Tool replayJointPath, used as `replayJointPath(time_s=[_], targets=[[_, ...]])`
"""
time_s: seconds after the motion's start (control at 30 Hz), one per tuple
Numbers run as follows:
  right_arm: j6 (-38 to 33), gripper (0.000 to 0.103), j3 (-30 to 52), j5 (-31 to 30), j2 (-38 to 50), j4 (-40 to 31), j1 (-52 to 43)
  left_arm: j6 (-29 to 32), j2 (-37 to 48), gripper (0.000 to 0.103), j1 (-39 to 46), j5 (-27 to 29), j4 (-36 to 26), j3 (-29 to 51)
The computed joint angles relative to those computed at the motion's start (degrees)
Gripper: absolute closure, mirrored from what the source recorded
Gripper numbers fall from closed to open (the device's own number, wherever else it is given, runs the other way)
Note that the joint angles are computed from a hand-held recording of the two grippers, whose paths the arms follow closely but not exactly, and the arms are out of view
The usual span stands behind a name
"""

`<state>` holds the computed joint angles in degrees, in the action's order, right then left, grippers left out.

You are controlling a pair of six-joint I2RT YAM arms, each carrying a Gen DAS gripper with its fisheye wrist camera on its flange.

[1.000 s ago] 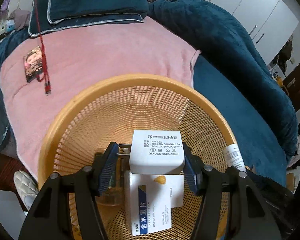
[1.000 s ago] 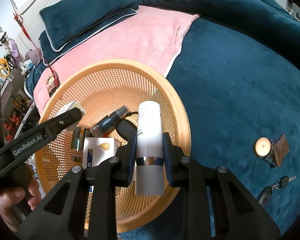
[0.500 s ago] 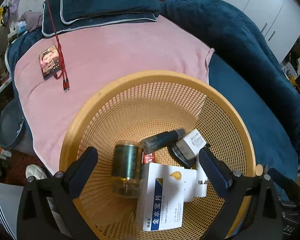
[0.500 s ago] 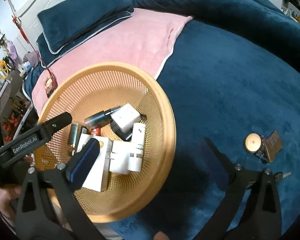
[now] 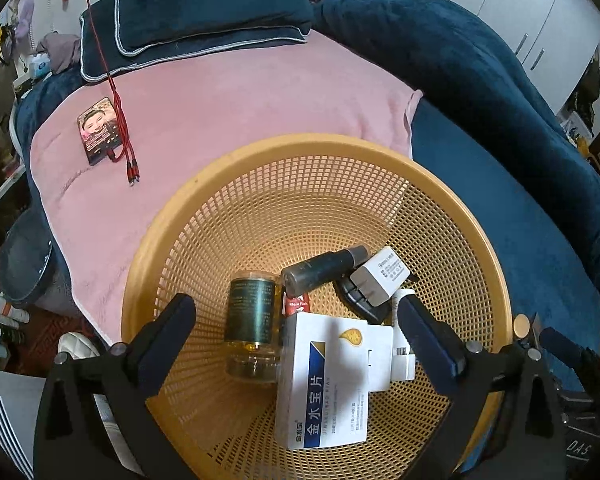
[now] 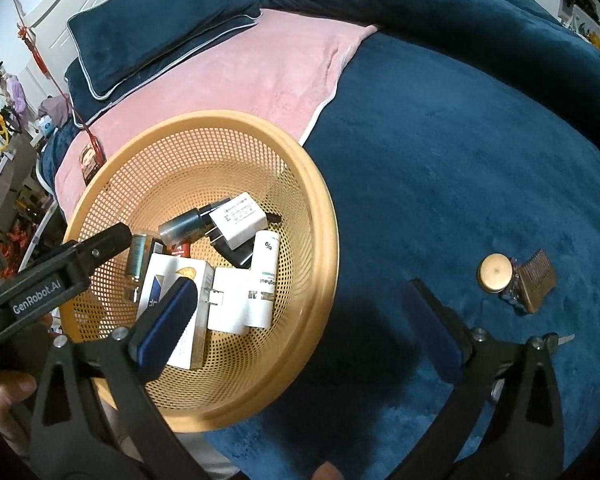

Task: Organize rigid objects
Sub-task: 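Move both open tools back over the comb and keys on the bedspread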

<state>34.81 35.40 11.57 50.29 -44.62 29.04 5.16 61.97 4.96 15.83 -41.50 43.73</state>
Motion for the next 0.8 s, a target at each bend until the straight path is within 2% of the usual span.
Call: replayJointPath(time_s=[0.3, 0.8], targets=[[-0.10, 0.000, -0.05, 0.07, -1.39, -0.79, -0.94, -0.56, -0.48, 0.002, -1.34, -0.30, -0.30, -0.01], [-1.69, 0.000, -1.64, -1.34, -9.47, -6.32, -5.72, -3.66, -3.73, 0.002, -8.81, -3.65, -1.00, -1.63]])
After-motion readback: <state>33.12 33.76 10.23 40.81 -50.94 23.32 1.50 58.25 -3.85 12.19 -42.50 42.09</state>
